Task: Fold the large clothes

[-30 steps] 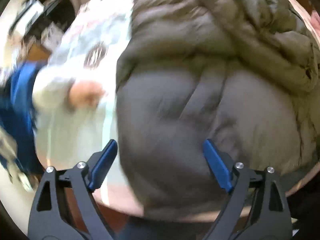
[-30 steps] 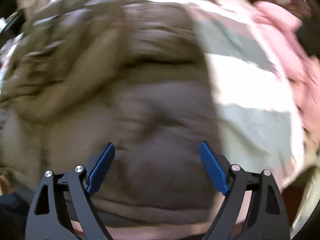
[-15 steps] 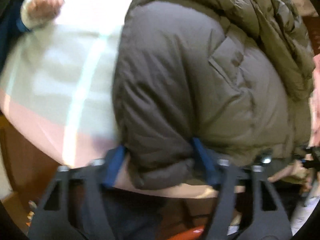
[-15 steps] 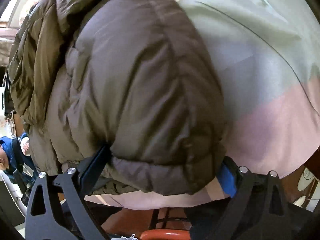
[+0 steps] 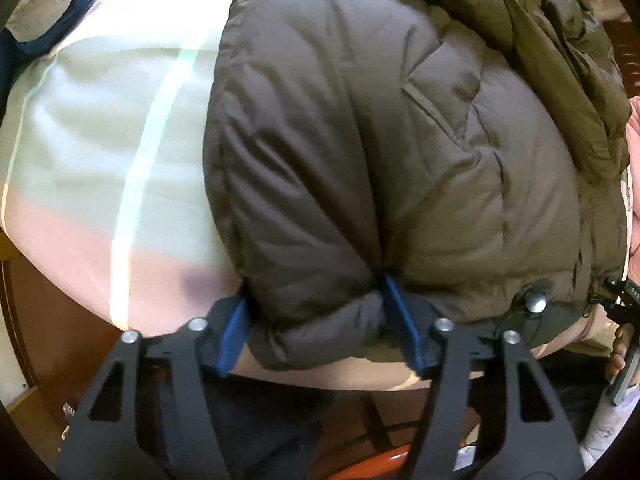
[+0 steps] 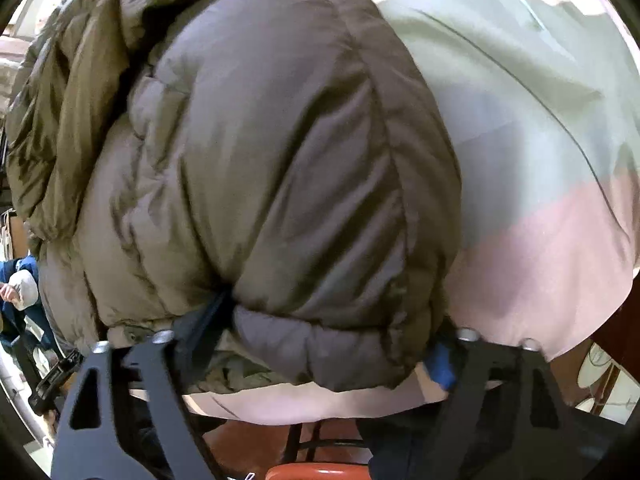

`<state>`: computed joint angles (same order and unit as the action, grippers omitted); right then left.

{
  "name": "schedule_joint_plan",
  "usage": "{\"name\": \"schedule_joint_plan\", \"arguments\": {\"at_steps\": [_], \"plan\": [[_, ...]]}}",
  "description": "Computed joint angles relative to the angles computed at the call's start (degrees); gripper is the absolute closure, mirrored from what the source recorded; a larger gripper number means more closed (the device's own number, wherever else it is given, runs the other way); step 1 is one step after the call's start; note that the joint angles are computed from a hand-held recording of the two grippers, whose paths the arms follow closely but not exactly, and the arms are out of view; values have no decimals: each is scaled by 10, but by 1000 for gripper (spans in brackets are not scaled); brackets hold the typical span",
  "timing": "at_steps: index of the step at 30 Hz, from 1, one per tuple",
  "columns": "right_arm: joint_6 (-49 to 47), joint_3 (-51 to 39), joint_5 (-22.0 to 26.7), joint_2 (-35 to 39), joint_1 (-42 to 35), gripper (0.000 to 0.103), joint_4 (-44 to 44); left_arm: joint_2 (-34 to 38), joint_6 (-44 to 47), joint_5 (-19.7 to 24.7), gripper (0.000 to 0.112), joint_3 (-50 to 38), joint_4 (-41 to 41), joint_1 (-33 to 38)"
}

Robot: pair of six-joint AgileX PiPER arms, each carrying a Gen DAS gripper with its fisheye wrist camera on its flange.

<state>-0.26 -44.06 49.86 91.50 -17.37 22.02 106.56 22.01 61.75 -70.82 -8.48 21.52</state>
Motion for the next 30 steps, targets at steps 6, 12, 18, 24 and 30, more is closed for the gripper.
{"name": "schedule_joint_plan", "arguments": {"at_steps": [6, 12, 18, 24, 30], "plan": [[-46, 15, 18, -36, -8, 74, 58, -7, 6, 7, 82, -3, -31, -13], [-30, -2, 26, -19, 6, 57, 31, 4, 19, 21, 81, -23, -30, 0], [122, -14, -21, -40, 163, 71, -112, 3, 9, 7, 78, -17, -10, -14], [261, -29, -31, -62, 284, 84, -232, -18, 24, 22, 97, -14, -48, 1], [275, -25, -60, -102, 313, 85, -215, -35, 48, 52, 99, -34, -95, 21]]}}
